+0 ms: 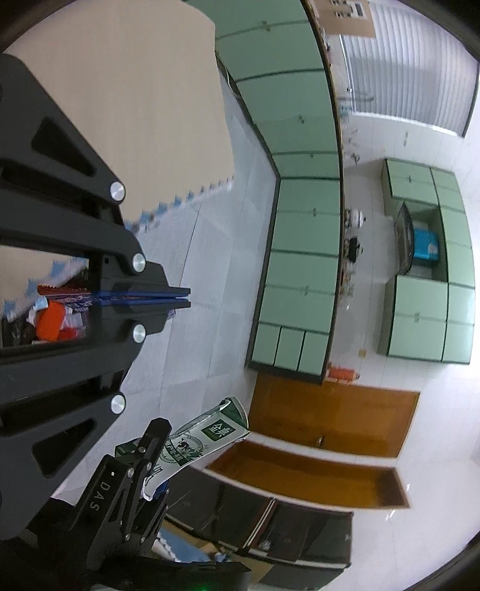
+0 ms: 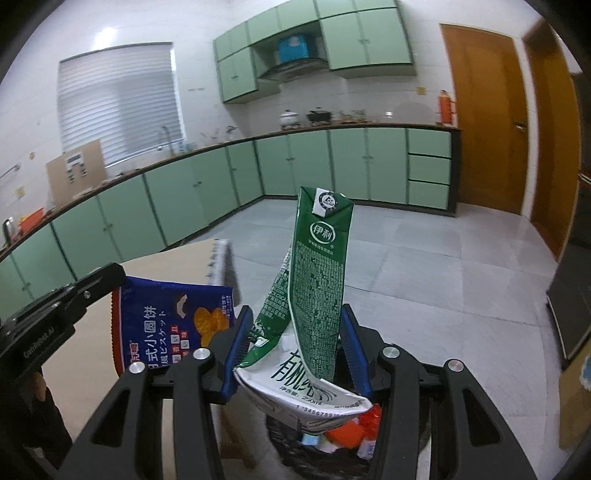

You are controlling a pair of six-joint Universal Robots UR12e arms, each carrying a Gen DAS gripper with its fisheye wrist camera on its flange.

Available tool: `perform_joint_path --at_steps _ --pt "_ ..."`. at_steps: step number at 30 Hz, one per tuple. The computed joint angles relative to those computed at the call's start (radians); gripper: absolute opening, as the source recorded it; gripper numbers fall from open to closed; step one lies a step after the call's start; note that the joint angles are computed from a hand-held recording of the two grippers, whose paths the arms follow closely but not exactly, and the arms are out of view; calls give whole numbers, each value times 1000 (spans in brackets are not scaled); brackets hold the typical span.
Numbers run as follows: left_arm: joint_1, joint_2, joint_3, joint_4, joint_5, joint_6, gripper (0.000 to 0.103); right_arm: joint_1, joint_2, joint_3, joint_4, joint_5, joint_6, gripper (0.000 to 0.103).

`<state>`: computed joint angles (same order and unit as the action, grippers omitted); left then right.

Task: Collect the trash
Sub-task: 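Carry the biscuit bag and green carton over the black bin with both grippers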

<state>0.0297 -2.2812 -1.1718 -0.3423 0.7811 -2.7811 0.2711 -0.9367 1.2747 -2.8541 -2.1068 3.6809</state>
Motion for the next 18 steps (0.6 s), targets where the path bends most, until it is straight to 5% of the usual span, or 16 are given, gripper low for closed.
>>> perform_joint_path --at_steps 18 --pt "-98 -47 -2 -77 45 111 0 -67 -56 177 24 9 128 47"
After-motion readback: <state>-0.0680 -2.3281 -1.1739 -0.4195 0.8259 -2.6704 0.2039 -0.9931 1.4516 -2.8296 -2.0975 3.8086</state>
